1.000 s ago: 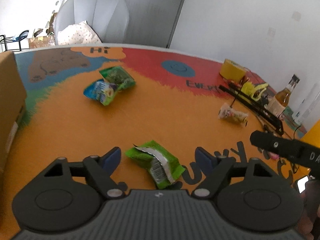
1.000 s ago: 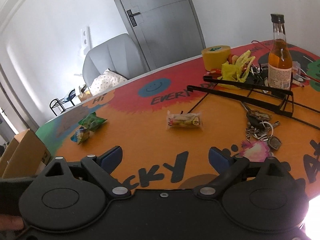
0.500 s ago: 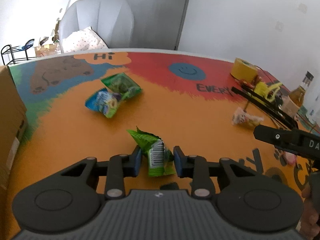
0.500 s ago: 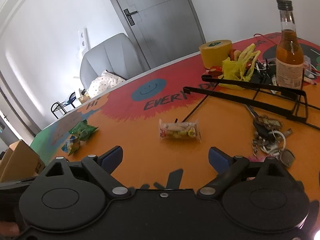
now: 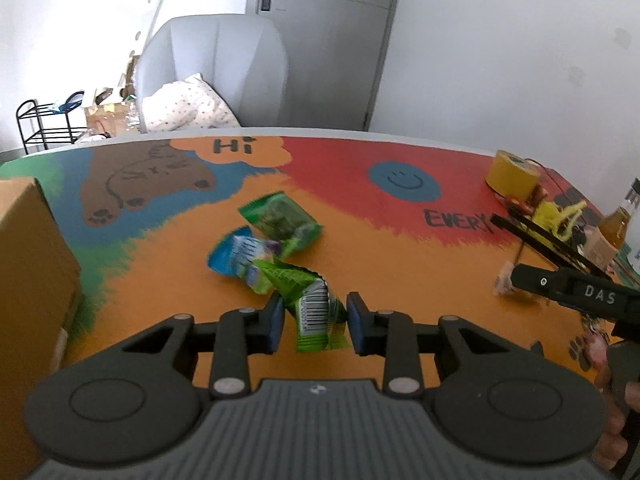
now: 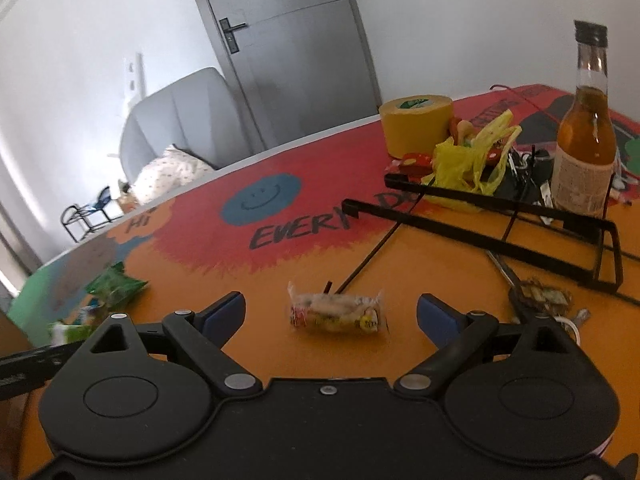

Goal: Organize snacks
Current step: 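Grasp the green chip bag with the left tool while the right tool grasps the clear-wrapped snack, then carry the green chip bag with the left tool while the right tool carries the wrapped snack to the box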

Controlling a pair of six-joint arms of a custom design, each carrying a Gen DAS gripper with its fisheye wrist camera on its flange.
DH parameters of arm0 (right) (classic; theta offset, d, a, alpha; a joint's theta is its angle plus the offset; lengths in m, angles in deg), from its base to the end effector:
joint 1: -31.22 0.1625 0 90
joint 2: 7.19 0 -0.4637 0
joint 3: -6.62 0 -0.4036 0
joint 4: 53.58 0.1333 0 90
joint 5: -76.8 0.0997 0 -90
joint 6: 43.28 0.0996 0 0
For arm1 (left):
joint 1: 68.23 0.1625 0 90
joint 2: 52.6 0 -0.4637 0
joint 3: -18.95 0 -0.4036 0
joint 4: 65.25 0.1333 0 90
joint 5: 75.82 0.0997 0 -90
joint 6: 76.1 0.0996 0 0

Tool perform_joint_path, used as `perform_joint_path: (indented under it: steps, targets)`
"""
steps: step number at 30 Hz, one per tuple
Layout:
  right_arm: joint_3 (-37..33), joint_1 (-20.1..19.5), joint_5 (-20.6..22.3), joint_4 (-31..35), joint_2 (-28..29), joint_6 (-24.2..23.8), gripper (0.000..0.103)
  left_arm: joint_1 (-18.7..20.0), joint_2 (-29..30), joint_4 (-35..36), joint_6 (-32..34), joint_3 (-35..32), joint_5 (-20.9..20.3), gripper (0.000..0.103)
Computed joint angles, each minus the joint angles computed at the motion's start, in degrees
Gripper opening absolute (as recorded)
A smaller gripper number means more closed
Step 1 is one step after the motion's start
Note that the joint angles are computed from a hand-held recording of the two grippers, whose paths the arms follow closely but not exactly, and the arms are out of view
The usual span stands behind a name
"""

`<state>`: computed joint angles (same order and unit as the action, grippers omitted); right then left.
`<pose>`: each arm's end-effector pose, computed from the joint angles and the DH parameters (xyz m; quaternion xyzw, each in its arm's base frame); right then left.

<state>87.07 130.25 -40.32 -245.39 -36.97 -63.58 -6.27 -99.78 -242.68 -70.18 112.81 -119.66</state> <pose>0.2108 -0.7663 0.1026 0.1241 -0.8740 0.3968 0.2517 -0.1539 -0.7254 0.2218 0.1213 0.8647 -0.3848 0.2992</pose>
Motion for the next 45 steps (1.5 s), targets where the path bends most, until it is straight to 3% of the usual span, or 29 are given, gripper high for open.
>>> perform_joint_path:
  steps: [4, 8, 10, 26, 45]
  targets:
    - [-2.93, 0.89, -3.44, -0.40, 2.69, -2.14, 0.085, 0.55, -0.40, -0.54, 0.33, -0.36, 0.50, 0.032]
    - [-6.24, 1.87, -9.63, -6.07, 6.71, -8.26, 0.056, 1.19, -0.84, -0.15, 0.03, -0.64, 0.53, 0.032]
    - [-5.41, 1.61, -8.03, -6.26, 6.15, -7.40, 0.053, 1.34, -1.13, -0.05, -0.05, -0.56, 0.51, 0.032]
    - [0.79, 3.58, -2.19, -8.34, 2.37, -6.00, 0.052, -0.01, -4.59, -5.43, 1.74, 3.54, -0.32, 0.032]
    - [4.16, 7.26, 5.73, -7.91, 0.46, -6.56, 0.052, -2.57, -10.54, -13.90, 5.75, 8.86, 1.95, 0.032]
